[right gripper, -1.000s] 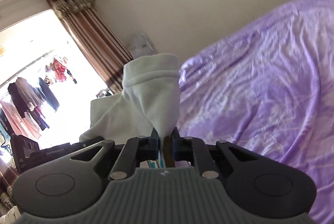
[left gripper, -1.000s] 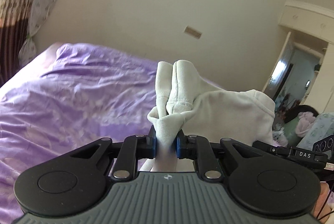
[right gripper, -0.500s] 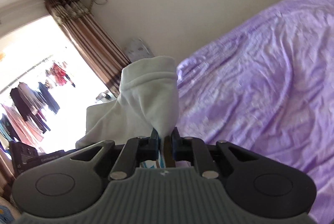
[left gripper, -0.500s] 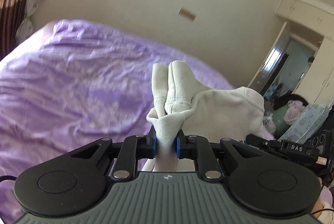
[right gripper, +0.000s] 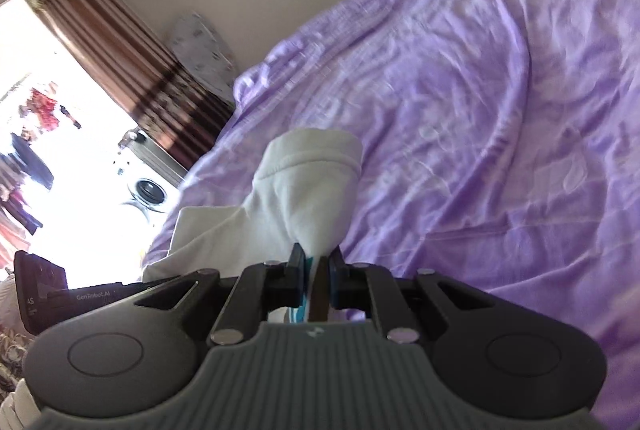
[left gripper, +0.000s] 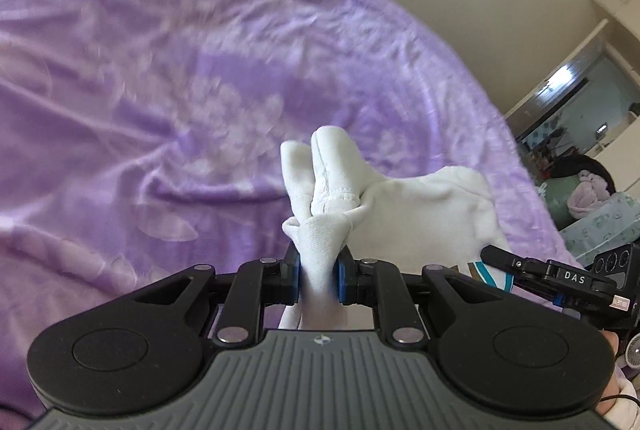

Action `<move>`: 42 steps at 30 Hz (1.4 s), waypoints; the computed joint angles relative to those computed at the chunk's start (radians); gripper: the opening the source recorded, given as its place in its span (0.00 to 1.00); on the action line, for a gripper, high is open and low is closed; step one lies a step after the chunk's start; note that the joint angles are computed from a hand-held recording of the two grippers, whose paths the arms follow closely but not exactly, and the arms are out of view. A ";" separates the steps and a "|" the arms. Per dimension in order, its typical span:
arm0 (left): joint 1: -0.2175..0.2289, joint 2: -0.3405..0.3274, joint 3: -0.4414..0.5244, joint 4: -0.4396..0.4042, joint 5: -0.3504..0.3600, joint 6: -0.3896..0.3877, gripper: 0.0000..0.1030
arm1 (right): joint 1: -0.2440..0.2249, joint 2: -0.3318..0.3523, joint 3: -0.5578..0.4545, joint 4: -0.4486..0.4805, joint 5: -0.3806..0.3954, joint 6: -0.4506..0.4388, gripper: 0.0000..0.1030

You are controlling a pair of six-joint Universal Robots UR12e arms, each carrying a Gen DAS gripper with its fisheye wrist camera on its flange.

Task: Fold small clothes
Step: 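Lay the folded sweatshirt down on the bed with both tools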

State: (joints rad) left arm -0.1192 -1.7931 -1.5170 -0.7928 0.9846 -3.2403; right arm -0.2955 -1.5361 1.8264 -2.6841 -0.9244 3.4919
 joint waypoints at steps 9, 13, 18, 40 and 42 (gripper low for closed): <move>-0.002 -0.057 0.037 -0.117 0.059 0.031 0.32 | 0.004 0.097 -0.016 0.063 -0.031 0.003 0.09; -0.013 -0.038 0.036 -0.116 0.122 0.033 0.41 | 0.015 0.100 -0.015 0.065 -0.091 -0.013 0.22; -0.043 0.008 0.032 -0.102 0.276 0.026 0.45 | 0.026 0.041 0.004 0.067 -0.201 -0.035 0.27; -0.131 0.300 -0.276 -0.015 0.449 0.052 0.23 | 0.166 -0.303 0.218 0.193 -0.401 -0.272 0.10; -0.133 0.297 -0.280 -0.027 0.457 0.052 0.23 | 0.178 -0.301 0.226 0.200 -0.431 -0.284 0.10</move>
State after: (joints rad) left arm -0.2519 -1.4966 -1.7968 -0.8194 1.4411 -3.1883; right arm -0.1174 -1.8375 2.0529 -2.4839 -1.3550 3.2074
